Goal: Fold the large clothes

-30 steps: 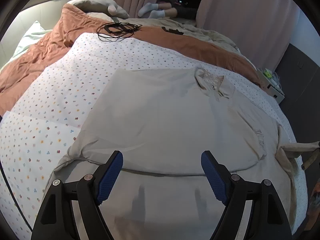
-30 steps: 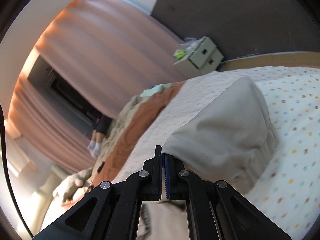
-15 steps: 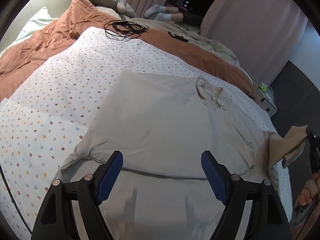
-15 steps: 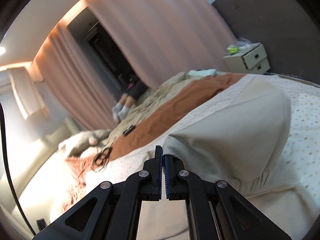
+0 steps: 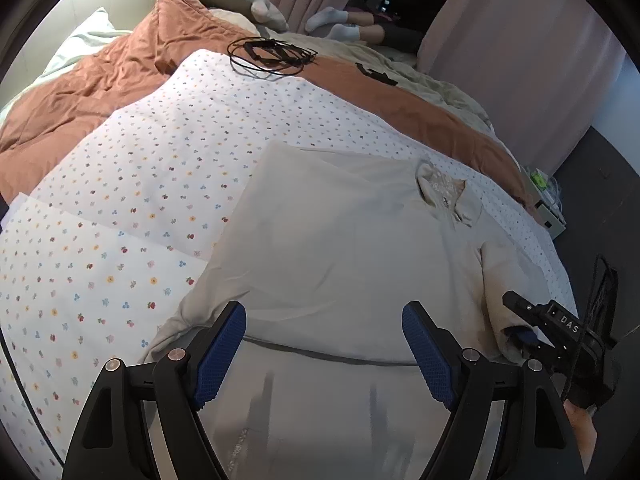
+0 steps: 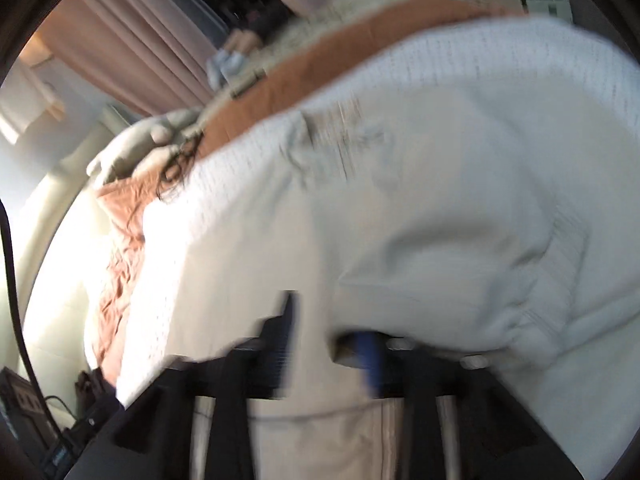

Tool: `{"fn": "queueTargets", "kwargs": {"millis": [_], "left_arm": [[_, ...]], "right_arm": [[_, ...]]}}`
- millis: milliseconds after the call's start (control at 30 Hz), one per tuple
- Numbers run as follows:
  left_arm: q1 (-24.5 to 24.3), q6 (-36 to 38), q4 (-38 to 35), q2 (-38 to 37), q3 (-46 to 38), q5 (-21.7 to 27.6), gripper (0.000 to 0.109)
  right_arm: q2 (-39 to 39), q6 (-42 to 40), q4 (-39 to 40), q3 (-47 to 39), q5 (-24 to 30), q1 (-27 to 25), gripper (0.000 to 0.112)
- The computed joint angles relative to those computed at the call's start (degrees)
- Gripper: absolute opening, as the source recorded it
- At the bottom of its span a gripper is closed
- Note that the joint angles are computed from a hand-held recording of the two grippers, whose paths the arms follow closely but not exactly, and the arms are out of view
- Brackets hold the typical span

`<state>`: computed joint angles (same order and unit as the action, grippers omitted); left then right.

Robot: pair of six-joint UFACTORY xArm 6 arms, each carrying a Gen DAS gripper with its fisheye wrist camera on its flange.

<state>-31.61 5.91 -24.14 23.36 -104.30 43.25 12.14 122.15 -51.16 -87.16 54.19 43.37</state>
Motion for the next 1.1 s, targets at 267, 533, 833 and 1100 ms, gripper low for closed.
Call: {"fn": "queueTargets", "kwargs": {"millis": [267, 533, 833, 1100], "left_arm": [[-0.27, -0.16, 0.21, -0.28, 0.35, -0.05, 0.081], [-0.77, -0.42, 1.32, 0.07, -0.02, -0.05, 0.081], [0.04, -0.94, 1.34, 0.53, -0.59, 0.05, 0.081], [1.26, -1.66, 0.55, 0.67, -0.96, 0.09, 0.081]], "right_arm": [[-11.32, 16.07, -6.84, 12.25, 6.27, 5.92, 0.071], [-19.63, 30.71, -6.61, 23.91, 6.81, 5.73, 0.071], [-18.46, 32.83, -5.75, 26.14, 6.74, 3.4, 0.027], [-12.6, 19.75, -14.85, 14.25, 18.57, 8.19, 0.007]]}}
